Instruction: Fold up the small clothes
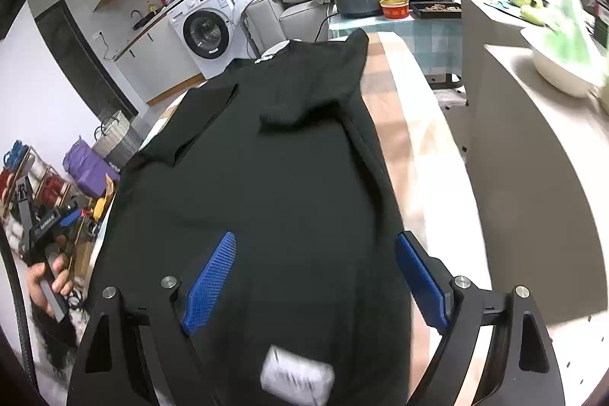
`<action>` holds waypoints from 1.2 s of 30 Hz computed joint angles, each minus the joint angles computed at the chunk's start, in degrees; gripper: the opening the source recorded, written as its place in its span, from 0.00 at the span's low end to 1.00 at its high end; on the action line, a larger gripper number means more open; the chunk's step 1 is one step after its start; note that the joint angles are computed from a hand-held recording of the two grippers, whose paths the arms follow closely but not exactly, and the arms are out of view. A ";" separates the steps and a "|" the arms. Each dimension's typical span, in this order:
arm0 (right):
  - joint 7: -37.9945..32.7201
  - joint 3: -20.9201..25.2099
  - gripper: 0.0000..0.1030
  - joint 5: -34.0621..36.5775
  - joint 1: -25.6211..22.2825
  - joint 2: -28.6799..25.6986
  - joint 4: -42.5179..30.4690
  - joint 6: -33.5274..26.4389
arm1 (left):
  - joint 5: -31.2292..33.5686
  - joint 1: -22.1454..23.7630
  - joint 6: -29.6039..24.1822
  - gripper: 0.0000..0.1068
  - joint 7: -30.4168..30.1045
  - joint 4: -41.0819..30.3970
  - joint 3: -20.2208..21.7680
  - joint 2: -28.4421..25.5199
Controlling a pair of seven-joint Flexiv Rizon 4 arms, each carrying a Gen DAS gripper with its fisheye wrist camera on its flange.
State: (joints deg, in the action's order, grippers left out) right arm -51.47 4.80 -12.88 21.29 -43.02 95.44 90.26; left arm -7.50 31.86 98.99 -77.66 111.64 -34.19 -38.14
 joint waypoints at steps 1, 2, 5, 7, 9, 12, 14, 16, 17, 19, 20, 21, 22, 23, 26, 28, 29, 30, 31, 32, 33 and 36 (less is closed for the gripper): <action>-0.49 0.61 0.85 0.37 -0.46 1.26 2.62 1.30 | 0.61 2.64 0.90 0.96 -0.12 2.37 -2.75 0.46; -0.87 1.25 0.85 0.70 -1.01 2.11 4.44 2.25 | 1.33 4.87 1.42 0.96 -0.58 4.68 -4.73 1.20; -1.55 4.00 0.85 2.46 -3.17 5.02 11.38 6.19 | 3.38 7.64 4.05 0.95 -3.17 9.31 -5.94 3.15; -2.31 7.43 0.85 2.92 -5.99 5.75 14.34 8.15 | 5.89 11.13 5.82 0.96 -5.11 12.46 -8.37 3.88; -3.50 14.22 0.85 2.38 -12.03 5.26 16.74 10.41 | 8.82 15.20 7.11 0.95 -6.87 15.70 -11.43 4.62; -3.97 21.34 0.84 -0.06 -18.86 3.62 19.00 11.61 | 12.17 17.51 7.69 0.96 -8.94 18.80 -12.30 6.48; -3.43 23.30 0.82 -1.31 -21.05 3.00 19.98 11.08 | 13.95 17.82 7.37 0.95 -10.10 19.84 -12.04 7.57; -3.64 26.46 0.82 -3.16 -24.30 1.51 20.26 10.00 | 15.28 17.50 7.25 0.95 -10.71 20.62 -11.21 8.59; -3.65 27.53 0.80 -3.68 -25.35 0.84 20.21 9.64 | 15.64 16.87 7.50 0.96 -11.02 21.21 -10.19 9.55; -3.75 29.98 0.79 -4.52 -27.71 -0.72 20.25 8.95 | 16.07 15.94 7.44 0.96 -11.51 21.13 -8.96 9.85; -4.07 31.35 0.79 -4.79 -28.97 -1.56 20.61 9.24 | 16.33 16.47 7.34 0.96 -11.87 21.53 -9.31 9.98; -4.58 31.75 0.79 -5.28 -29.52 -2.10 21.48 11.61 | 16.44 16.54 7.34 0.96 -12.15 21.68 -9.26 9.97; -4.66 34.02 0.79 -6.45 -31.67 -3.63 21.52 11.90 | 16.39 16.25 7.13 0.96 -12.32 21.44 -8.93 9.84; -4.41 36.02 0.79 -7.64 -33.56 -5.24 21.57 12.80 | 16.27 15.95 6.88 0.95 -12.42 21.10 -8.63 9.66; -4.02 40.25 0.78 -12.03 -37.10 -9.90 21.12 15.24 | 16.45 16.54 6.23 0.95 -12.45 21.26 -9.39 9.77; -3.42 42.00 0.77 -14.84 -38.51 -12.43 20.85 16.13 | 15.98 15.40 5.37 0.96 -11.63 20.61 -8.52 10.08; -2.41 41.92 0.77 -15.56 -38.54 -12.26 20.49 15.36 | 15.66 14.72 5.21 0.96 -11.21 20.54 -7.86 10.45; -1.46 41.45 0.76 -16.03 -38.44 -11.82 20.49 14.89 | 15.24 13.81 5.33 0.96 -10.94 20.60 -6.92 10.95; -0.59 40.94 0.76 -16.36 -38.32 -11.54 20.73 15.11 | 14.88 13.19 5.35 0.96 -10.71 20.50 -6.28 11.15; 0.41 39.96 0.73 -16.37 -37.90 -10.76 21.26 15.24 | 14.58 13.09 5.18 0.96 -10.55 20.54 -6.16 11.30; 1.36 39.69 0.71 -16.83 -37.91 -10.37 21.41 15.08 | 14.27 13.17 4.89 0.96 -10.41 20.54 -6.26 11.33; 3.82 37.80 0.68 -17.95 -37.40 -7.70 22.83 14.40 | 13.33 13.12 4.70 0.96 -10.15 20.35 -6.14 10.99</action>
